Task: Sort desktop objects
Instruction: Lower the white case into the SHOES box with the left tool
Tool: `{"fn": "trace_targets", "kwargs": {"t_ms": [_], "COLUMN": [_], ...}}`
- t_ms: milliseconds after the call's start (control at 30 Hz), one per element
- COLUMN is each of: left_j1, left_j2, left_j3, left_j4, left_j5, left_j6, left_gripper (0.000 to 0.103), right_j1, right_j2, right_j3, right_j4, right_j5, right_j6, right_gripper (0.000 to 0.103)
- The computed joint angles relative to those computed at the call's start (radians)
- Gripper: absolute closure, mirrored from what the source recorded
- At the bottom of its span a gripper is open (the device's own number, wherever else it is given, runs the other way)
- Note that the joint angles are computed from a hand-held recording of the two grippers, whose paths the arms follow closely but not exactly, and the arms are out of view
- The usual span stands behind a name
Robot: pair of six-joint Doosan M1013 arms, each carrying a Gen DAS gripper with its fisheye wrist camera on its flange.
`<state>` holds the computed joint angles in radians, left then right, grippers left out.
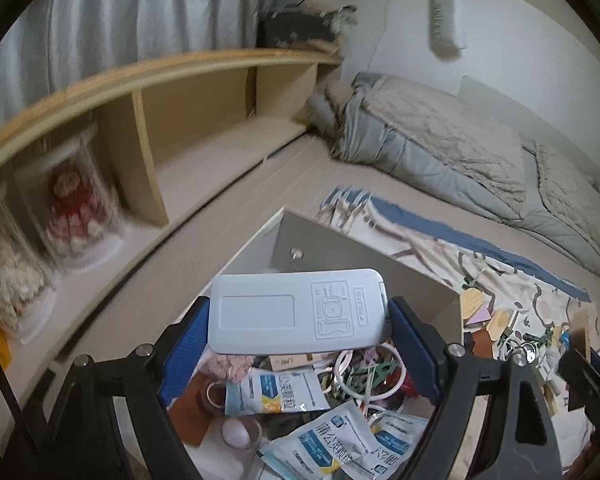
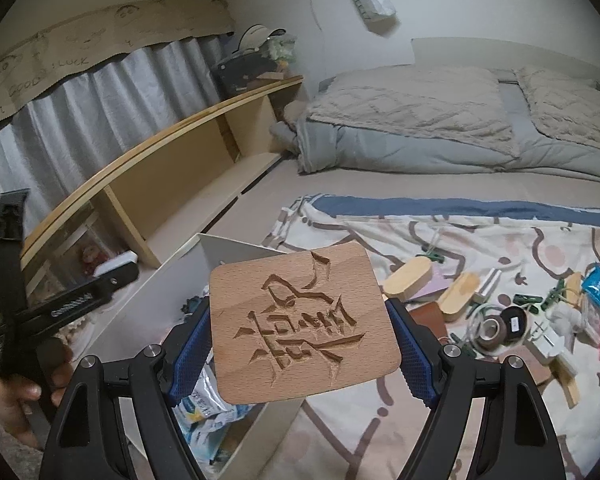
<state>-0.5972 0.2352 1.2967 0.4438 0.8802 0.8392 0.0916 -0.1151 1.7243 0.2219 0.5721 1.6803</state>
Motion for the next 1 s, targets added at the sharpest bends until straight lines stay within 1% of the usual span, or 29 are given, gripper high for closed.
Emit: {"fn": "trace_targets", "kwargs": {"t_ms": [133,233,367,500,667,767,867,1000], "left_j1": [0.016,0.023,0.02,0.017,0.026,0.025,0.033,0.04], "left_j2": [0.016,0.036,0.069,0.097,0.143,0.163,0.185,0.206], "left_j3": [-0.01,-0.025,-0.054,-0.078,-0.129,-0.15,-0.172,-0.193], "left_j4": [-0.041,-0.075,-0.077,-0.074,-0.124,-0.137,-0.19,-0.227], "left_j5": [0.026,0.056,0.113,0.146,0.204,0.227,0.252,0.275], "left_j6": [0.0,0.03,0.058,0.069,0.075,0.072,0.083,0.08], "left_gripper": [0.016,0.016,0.016,0.016,0.016,0.016,0.016,0.016], "right_j1": [0.009,0.016,0.023,0.028,0.025,0.021,0.019,0.013], "right_j2": [0.006,0.01,0.014,0.02,0.025,0.028,0.029,0.03], "right_j3": [-0.003,-0.004,-0.001,-0.002,-0.002,-0.003,-0.004,-0.003], "right_j4": [0.024,0.042,0.056,0.052,0.059,0.062,0.058,0.061], "right_j5": [0.006,0.014,0.026,0.037,0.048,0.053,0.057,0.058], "right_j6": [-0.027,-0.056,-0.084,-0.091,-0.105,-0.111,-0.107,-0.106], "right_gripper": [0.021,0.021,0.021,0.021,0.021,0.021,0.021,0.021]}}
